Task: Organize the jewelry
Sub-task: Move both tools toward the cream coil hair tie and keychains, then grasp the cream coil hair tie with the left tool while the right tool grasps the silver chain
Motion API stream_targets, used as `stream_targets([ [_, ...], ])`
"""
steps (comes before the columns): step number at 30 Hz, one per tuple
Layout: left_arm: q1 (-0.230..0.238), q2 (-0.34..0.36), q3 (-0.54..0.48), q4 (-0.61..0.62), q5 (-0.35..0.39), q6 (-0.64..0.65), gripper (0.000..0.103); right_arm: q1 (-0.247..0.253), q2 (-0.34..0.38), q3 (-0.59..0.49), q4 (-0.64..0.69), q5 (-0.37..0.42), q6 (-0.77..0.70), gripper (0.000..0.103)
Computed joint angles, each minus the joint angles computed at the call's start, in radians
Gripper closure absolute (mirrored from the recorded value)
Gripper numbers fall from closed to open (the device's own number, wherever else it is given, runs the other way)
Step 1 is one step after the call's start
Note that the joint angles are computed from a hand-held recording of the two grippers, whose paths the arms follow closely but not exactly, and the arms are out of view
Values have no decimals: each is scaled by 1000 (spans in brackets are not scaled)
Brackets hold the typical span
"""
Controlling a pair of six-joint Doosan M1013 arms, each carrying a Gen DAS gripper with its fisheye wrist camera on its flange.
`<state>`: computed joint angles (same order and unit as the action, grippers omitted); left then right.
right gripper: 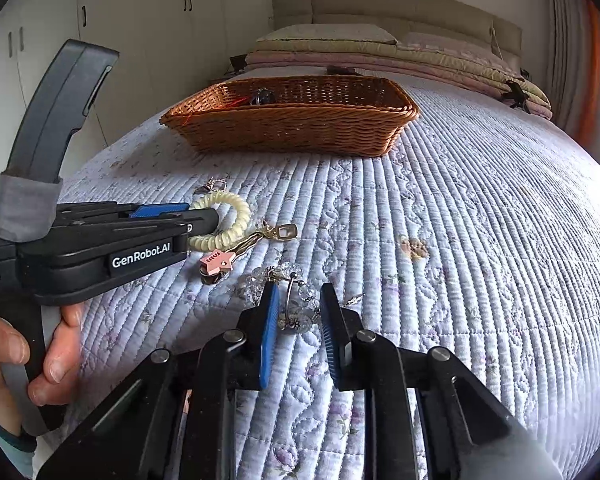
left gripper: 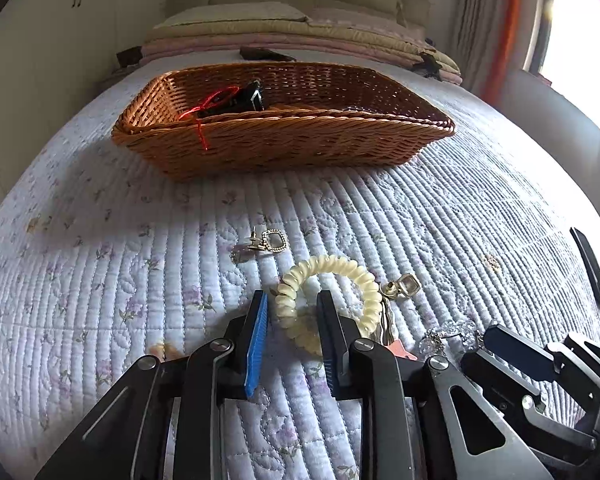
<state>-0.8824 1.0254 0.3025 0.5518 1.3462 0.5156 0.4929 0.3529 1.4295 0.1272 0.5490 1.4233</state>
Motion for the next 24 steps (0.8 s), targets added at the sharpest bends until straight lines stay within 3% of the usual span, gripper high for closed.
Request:
stream_targets([
  [3, -1, -41, 81, -5, -54, -30, 80, 6, 11, -16, -46, 19, 45, 80],
  [7, -4, -30, 64, 1, -37, -23, 80, 10, 25, -36, -100, 44, 105, 83],
  [9, -4, -26, 58, 11, -34, -14, 82, 13, 26, -37, -118, 43, 119, 92],
  [12, -4, -42, 91, 20, -61, -33, 89, 14, 20, -26, -137, 22, 140, 93],
  [24, -11, -111, 231, 67, -171, -123, 92, 0, -18, 24, -92, -85, 157, 93],
])
